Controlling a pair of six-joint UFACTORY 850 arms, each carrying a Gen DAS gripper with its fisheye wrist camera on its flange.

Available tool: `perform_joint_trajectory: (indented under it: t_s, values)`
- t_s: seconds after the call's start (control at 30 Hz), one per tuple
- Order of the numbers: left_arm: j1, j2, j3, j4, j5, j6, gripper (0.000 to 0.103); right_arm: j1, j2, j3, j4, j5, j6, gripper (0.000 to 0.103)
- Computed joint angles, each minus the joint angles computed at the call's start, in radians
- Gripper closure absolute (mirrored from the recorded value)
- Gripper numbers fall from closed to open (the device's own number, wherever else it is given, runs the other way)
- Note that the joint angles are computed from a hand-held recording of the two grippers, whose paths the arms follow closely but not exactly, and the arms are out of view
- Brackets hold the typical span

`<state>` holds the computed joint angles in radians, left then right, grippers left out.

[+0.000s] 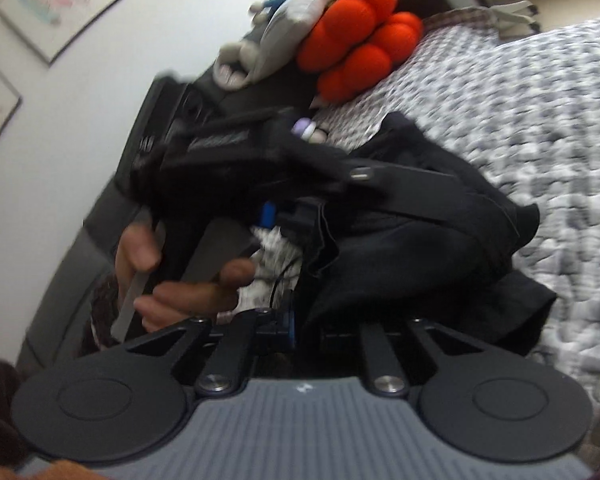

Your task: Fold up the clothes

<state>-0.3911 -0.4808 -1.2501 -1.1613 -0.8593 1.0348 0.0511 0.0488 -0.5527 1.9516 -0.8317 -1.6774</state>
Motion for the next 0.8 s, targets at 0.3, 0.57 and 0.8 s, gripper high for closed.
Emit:
perform_joint_trajectory:
  t_s: [0.3,0.57,0.8]
  values:
    - [-0.016,0.047,0.042,0.073,0.158,-0.011,0.088,0.018,-0.005,-0.017,-0.072,0.033,0.027,0.086]
    - [0.078,0.191,0.171,-0.003,0.310,0.062,0.089,-0.009,0.006,-0.011,-0.009,-0.014,-0.044,0.038]
    - [0.193,0.311,0.269,-0.095,0.429,0.140,0.089,0.013,-0.093,-0.126,0.173,0.098,-0.120,0.038]
